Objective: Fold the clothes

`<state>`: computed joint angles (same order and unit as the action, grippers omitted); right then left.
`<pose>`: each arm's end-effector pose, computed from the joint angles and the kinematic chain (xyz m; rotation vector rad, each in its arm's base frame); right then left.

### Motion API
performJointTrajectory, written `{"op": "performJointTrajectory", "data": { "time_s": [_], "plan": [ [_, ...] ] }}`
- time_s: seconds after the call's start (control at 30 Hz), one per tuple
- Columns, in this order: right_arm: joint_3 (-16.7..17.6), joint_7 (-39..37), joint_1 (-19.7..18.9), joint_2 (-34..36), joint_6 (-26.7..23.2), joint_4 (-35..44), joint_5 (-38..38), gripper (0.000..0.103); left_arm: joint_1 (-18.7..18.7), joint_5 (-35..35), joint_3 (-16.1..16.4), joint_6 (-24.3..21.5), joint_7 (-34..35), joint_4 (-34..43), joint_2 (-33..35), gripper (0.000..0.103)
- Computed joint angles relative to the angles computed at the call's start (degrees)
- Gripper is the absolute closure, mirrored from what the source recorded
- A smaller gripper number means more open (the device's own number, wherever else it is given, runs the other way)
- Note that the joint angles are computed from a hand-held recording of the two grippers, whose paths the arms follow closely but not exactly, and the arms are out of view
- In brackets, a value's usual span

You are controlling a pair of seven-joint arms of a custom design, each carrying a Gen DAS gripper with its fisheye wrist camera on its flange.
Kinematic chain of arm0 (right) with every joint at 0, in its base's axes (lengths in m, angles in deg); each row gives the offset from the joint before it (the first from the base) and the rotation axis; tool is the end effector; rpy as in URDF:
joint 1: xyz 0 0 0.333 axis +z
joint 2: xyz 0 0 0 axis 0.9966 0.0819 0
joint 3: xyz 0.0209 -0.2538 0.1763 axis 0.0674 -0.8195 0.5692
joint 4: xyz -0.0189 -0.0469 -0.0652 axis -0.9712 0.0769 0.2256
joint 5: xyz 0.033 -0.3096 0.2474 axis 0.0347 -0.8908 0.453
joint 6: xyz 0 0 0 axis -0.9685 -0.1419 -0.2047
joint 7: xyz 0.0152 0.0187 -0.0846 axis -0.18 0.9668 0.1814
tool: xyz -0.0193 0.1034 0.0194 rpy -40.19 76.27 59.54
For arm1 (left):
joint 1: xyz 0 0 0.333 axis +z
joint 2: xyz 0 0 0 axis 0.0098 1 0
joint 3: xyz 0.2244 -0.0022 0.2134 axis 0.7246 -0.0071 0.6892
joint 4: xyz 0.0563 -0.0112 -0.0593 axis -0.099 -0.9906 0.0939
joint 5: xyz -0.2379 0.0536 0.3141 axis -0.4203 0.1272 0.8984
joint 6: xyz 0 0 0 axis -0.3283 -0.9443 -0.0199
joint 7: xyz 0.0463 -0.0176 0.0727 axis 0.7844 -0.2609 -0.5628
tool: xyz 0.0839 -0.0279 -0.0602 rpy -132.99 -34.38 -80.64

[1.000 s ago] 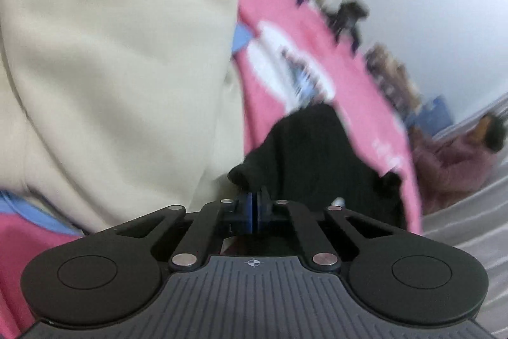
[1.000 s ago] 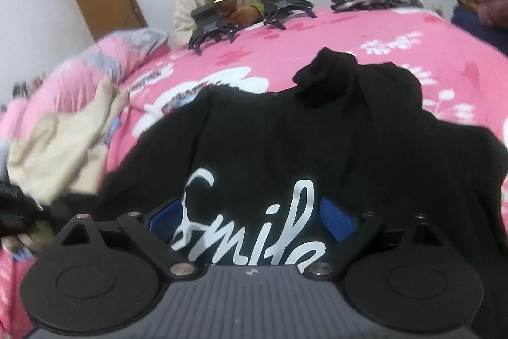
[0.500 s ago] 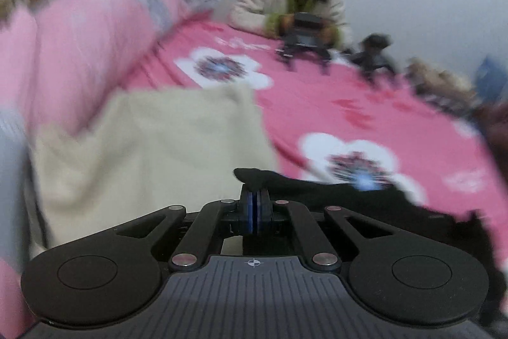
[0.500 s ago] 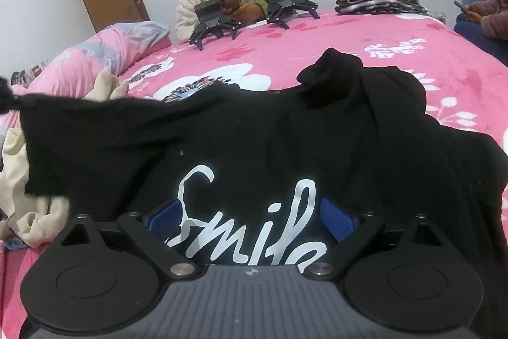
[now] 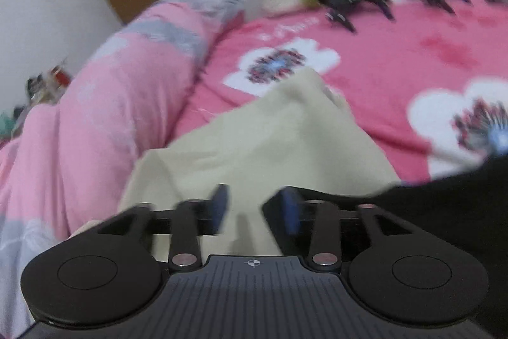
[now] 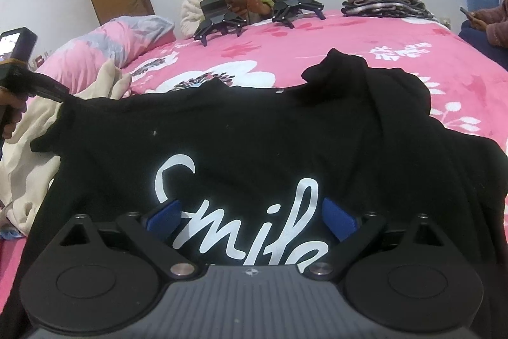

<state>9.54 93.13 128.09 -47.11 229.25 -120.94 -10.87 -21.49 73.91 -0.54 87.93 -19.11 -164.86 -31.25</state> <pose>0.4887 0.3238 0.4043 -1.7397 1.3999 -0.3736 0.6059 -0.2861 0.4996 -1.7000 1.4445 -0.2189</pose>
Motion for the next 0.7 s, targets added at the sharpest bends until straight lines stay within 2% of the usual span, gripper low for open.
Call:
{"op": "performJointTrajectory", "data": {
  "time_s": [0.03, 0.1, 0.17, 0.2, 0.27, 0.33, 0.37, 0.47, 0.53, 0.57, 0.6, 0.63, 0.7],
  "plan": [
    [0.0, 0.0, 0.0, 0.0, 0.0, 0.0, 0.0, 0.005, 0.8, -0.7, 0.1, 3.1, -2.5, -2.2, -2.1, 0.048],
    [-0.3, -0.1, 0.3, 0.0, 0.0, 0.0, 0.2, 0.005, 1.9, -2.3, -0.3, 5.9, -4.9, -4.9, -5.3, 0.042],
    [-1.4, -0.5, 1.6, 0.0, 0.0, 0.0, 0.7, 0.005, 2.4, -4.5, -1.2, 3.6, -5.6, -5.4, -7.1, 0.042],
    [-2.1, -0.8, 2.4, 0.1, -0.1, 0.0, 1.0, 0.005, 3.0, -6.0, -1.5, 4.8, -6.3, -6.6, -8.5, 0.042],
    [-3.0, -1.2, 3.3, 0.1, -0.1, 0.0, 1.5, 0.005, 5.0, -10.8, -2.1, 10.8, -6.8, -10.9, -12.4, 0.042],
    [-4.1, -1.6, 4.5, 0.1, -0.2, 0.1, 2.0, 0.005, 6.2, -14.2, -2.9, 13.5, -8.3, -14.2, -15.3, 0.042],
    [-5.0, -2.0, 5.4, 0.2, -0.3, 0.2, 2.4, 0.005, 6.8, -16.5, -3.2, 16.1, -8.4, -16.6, -17.2, 0.042],
    [-6.6, -2.6, 7.2, 0.3, -0.4, 0.3, 3.0, 0.005, 7.8, -25.5, -4.3, 19.4, -3.2, -21.3, -20.7, 0.042],
    [-7.4, -2.8, 7.9, 0.4, -0.4, 0.3, 3.2, 0.005, 8.5, -30.2, -4.9, 22.2, -3.5, -24.3, -22.1, 0.043],
    [-8.2, -3.0, 8.8, 0.5, -0.5, 0.4, 3.5, 0.005, 8.8, -33.3, -4.9, 23.8, -4.2, -26.0, -22.9, 0.047],
    [-9.6, -3.3, 10.3, 0.5, -0.5, 0.4, 4.0, 0.005, 9.2, -35.3, -5.1, 24.8, -5.6, -27.3, -23.5, 0.055],
    [-10.3, -3.5, 11.0, 0.6, -0.5, 0.4, 4.2, 0.005, 9.6, -37.6, -5.1, 26.5, -6.4, -28.5, -23.7, 0.057],
    [-9.9, -3.7, 10.7, 0.6, -0.3, 0.3, 4.3, 0.005, 10.1, -42.2, -4.8, 30.5, -7.1, -30.7, -23.9, 0.064]
  ]
}}
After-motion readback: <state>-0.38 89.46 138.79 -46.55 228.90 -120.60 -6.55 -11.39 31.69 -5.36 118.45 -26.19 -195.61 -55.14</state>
